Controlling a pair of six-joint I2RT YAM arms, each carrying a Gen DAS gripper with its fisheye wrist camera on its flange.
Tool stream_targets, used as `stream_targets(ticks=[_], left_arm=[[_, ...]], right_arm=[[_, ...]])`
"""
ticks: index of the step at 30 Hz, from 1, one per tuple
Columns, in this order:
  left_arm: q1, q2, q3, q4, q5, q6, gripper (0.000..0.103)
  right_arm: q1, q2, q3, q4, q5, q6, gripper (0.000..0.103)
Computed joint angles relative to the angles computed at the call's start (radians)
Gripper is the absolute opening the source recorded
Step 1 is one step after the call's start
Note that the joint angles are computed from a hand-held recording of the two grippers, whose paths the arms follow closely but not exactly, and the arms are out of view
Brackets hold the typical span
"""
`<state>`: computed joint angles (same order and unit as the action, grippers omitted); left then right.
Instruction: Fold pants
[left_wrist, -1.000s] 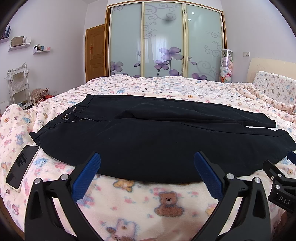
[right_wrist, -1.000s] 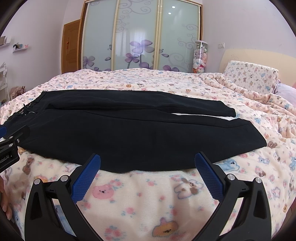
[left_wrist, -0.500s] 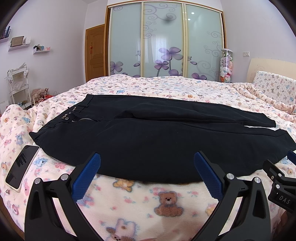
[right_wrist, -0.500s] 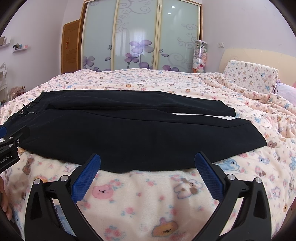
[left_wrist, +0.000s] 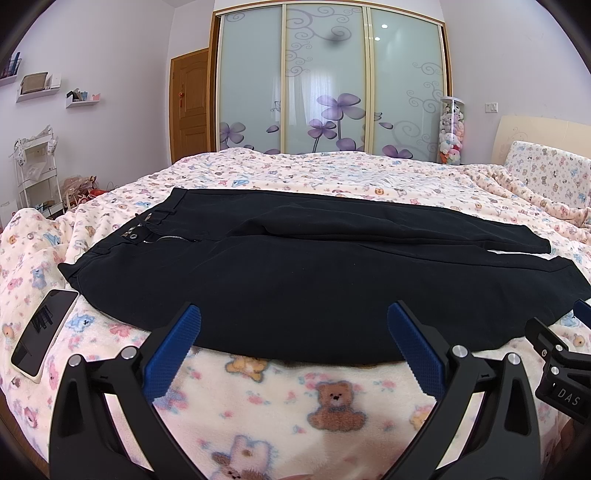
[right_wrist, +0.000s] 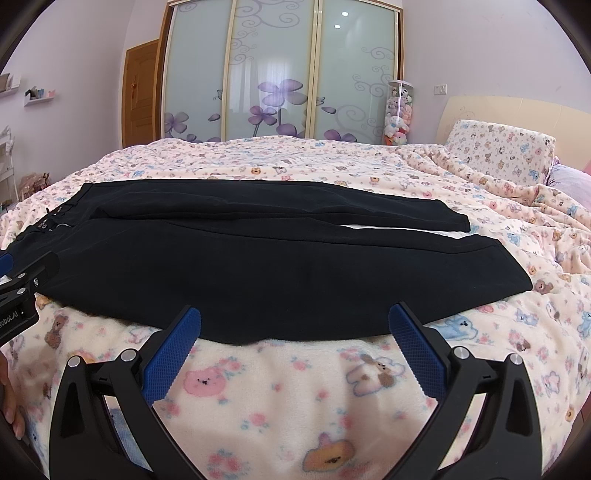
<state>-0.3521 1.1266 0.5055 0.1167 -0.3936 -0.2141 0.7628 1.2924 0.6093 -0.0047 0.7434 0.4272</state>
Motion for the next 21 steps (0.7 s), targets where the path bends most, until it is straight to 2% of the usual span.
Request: stream_targets(ticks=[21], left_arm=[[0.000, 0.000, 0.000, 0.000, 0.000, 0.000, 0.101]], right_arm=[[0.001, -0.005, 0.002, -0.007, 0.000, 0.003, 0.102]])
